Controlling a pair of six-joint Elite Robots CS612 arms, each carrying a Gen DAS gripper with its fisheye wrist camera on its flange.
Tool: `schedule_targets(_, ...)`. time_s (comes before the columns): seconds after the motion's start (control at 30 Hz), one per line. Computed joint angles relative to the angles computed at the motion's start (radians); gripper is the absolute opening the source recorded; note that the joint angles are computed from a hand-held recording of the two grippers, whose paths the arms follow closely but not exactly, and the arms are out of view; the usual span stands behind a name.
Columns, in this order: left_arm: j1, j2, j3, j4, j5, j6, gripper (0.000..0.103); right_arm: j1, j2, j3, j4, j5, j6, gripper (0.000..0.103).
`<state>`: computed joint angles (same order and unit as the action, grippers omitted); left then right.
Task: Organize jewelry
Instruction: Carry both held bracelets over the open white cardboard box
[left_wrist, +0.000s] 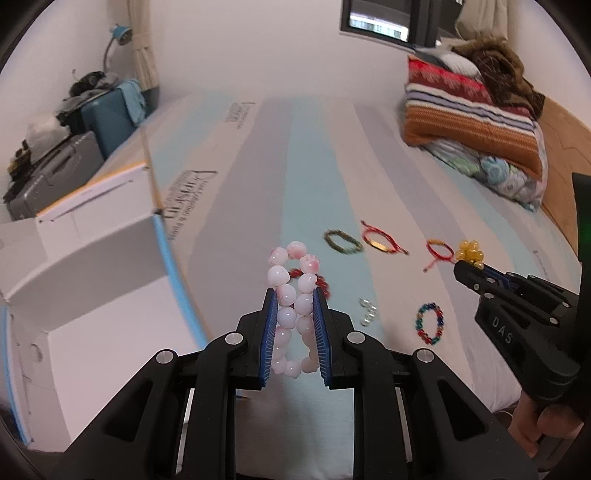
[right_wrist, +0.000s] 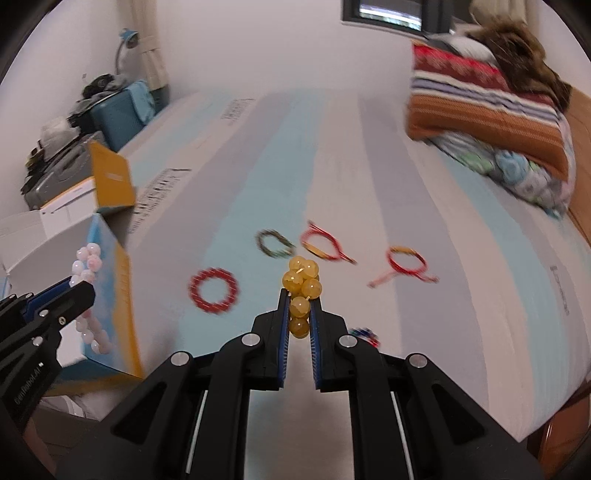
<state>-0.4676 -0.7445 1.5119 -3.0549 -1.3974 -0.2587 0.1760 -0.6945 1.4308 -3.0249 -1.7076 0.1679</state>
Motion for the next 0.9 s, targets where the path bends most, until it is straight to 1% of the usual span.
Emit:
schedule_targets(0.23, 0.036, -0.040, 0.056, -0.033, 0.042, -0.033, 0.019, 0.058, 0.022, -0.081, 0.026, 0.017, -0.045, 0.009)
schedule_targets(0.47, 0.077, -0.077, 0.119, -0.043, 0.095, -0.076, 0.019, 0.109, 0.050, -0.144, 0.050, 0.059, -0.079, 0.009)
schedule_targets(0.7, 0.120, -0.100, 0.173, -0.019, 0.133, -0.140, 0.019, 0.158, 0.087, -0.210, 0.096, 0.110, -0.123, 0.009)
schedule_targets(0.9, 0.152, -0.101, 0.196, 0.021, 0.159, -0.194, 0.019, 0.189, 0.123, -0.267, 0.155, 0.149, -0.156, 0.009)
